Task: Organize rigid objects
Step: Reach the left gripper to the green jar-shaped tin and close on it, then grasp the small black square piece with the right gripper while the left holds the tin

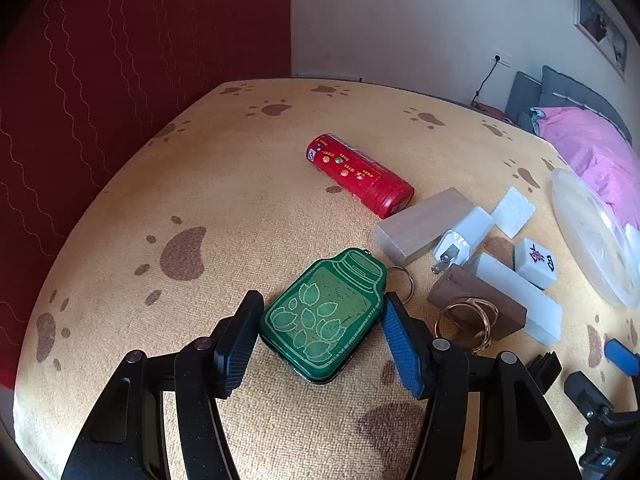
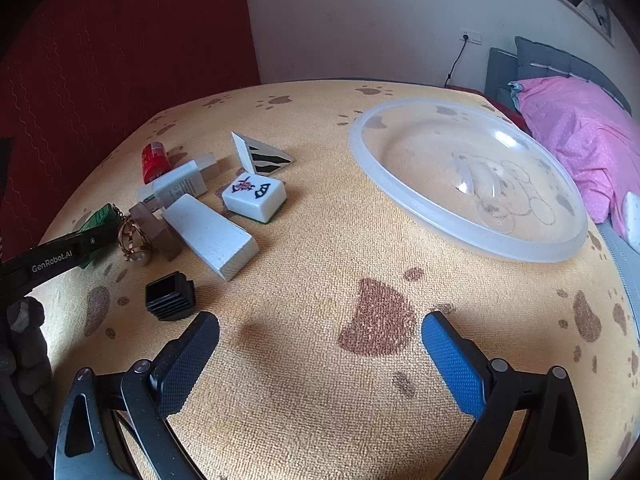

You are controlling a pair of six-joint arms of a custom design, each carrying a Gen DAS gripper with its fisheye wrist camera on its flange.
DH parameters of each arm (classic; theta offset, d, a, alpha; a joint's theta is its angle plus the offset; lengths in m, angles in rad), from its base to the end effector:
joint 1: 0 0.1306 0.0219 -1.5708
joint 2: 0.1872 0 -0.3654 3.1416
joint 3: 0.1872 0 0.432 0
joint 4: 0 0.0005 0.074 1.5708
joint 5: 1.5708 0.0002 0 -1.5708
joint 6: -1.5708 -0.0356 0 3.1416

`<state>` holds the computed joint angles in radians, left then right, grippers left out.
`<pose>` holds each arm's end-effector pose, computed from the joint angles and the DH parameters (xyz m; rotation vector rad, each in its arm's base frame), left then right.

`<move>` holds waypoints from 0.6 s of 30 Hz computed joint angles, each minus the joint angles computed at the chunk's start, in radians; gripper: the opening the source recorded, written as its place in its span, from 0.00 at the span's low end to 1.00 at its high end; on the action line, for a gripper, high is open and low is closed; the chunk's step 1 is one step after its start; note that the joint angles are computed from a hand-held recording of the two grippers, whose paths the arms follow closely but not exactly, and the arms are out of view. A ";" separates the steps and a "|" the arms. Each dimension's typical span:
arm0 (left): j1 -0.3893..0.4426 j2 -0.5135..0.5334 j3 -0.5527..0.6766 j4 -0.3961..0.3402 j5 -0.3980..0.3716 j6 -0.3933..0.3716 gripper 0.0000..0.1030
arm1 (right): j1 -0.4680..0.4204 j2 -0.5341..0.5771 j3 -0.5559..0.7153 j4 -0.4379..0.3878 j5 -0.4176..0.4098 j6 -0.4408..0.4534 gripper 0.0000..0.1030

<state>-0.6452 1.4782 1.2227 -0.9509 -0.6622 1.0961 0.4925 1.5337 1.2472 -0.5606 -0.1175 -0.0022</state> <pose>0.4208 -0.2900 0.2897 -0.6856 2.3086 0.1937 0.4945 0.2695 0.2877 -0.6456 2.3566 0.3657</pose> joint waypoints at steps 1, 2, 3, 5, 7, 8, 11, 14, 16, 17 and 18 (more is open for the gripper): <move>-0.002 -0.006 -0.005 -0.006 -0.007 0.005 0.59 | 0.002 -0.005 -0.001 -0.002 -0.022 0.001 0.99; -0.004 -0.011 -0.009 -0.010 -0.013 0.010 0.59 | 0.006 -0.006 0.001 -0.007 -0.036 0.004 0.97; -0.006 -0.018 -0.014 -0.013 -0.018 0.015 0.59 | 0.013 -0.007 0.003 -0.012 -0.046 0.009 0.96; -0.009 -0.030 -0.023 -0.020 -0.029 0.026 0.59 | 0.029 -0.005 0.011 -0.022 -0.055 0.030 0.89; -0.013 -0.041 -0.031 -0.023 -0.037 0.032 0.59 | 0.045 0.002 0.022 -0.034 -0.056 0.055 0.82; -0.016 -0.047 -0.036 -0.022 -0.041 0.037 0.59 | 0.052 0.008 0.028 -0.040 -0.057 0.063 0.78; -0.021 -0.064 -0.050 -0.019 -0.044 0.044 0.59 | 0.065 0.026 0.047 -0.053 -0.064 0.077 0.71; -0.020 -0.072 -0.060 -0.016 -0.040 0.049 0.59 | 0.074 0.044 0.064 -0.067 -0.069 0.083 0.62; -0.019 -0.076 -0.065 -0.013 -0.035 0.052 0.59 | 0.078 0.049 0.070 -0.066 -0.062 0.083 0.62; -0.019 -0.078 -0.067 -0.011 -0.033 0.053 0.59 | 0.080 0.052 0.074 -0.067 -0.062 0.081 0.60; -0.018 -0.079 -0.069 -0.009 -0.032 0.054 0.59 | 0.080 0.053 0.075 -0.068 -0.066 0.081 0.59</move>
<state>-0.6636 1.3994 1.1541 -0.9600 -0.6938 1.1500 0.5723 1.5864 1.3227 -0.6284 -0.1831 0.0783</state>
